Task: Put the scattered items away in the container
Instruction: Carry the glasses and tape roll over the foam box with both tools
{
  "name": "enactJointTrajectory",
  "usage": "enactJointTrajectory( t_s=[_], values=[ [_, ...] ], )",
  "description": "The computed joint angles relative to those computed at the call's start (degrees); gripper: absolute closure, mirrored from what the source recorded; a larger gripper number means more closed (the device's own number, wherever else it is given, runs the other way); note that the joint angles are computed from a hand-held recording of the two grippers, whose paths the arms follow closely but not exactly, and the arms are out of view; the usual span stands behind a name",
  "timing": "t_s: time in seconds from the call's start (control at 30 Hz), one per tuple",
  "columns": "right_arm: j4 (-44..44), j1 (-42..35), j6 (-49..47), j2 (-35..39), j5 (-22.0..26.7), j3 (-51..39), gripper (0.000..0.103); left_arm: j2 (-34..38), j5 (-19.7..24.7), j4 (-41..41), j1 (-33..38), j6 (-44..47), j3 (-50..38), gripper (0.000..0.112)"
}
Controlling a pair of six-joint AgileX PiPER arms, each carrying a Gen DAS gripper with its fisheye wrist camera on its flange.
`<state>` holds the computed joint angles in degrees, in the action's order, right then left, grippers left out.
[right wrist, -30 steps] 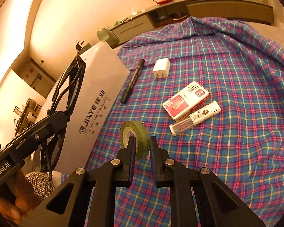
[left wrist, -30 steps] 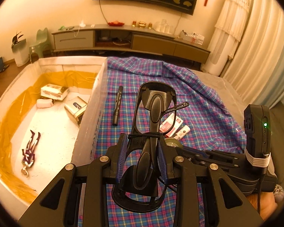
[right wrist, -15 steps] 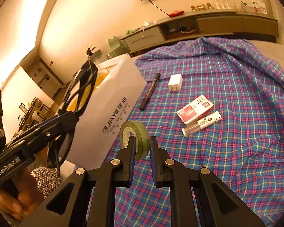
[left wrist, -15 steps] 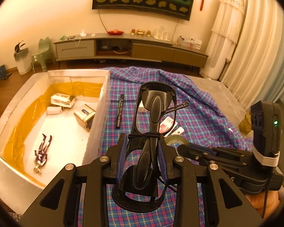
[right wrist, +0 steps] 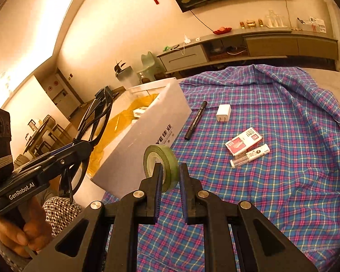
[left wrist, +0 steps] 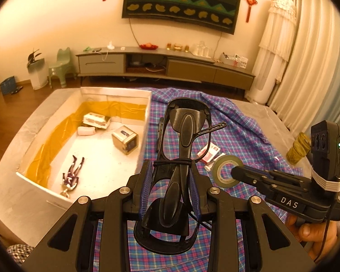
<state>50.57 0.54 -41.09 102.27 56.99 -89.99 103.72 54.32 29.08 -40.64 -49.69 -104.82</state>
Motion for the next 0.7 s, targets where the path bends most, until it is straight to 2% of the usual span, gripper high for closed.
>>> enactJointTrajectory(
  t_s=[0.43,0.7],
  values=[
    [-0.84,4.4,0.82,-4.25,-1.31,1.15,0.087,-8.95,-5.46,0.27,4.87,-3.68,11.29,0.08],
    [-3.79,7.19,4.61,-3.25,-1.31,-3.34,0.088,-10.33,-10.24,-4.67,10.79,-1.25,13.34,0.08]
  ],
)
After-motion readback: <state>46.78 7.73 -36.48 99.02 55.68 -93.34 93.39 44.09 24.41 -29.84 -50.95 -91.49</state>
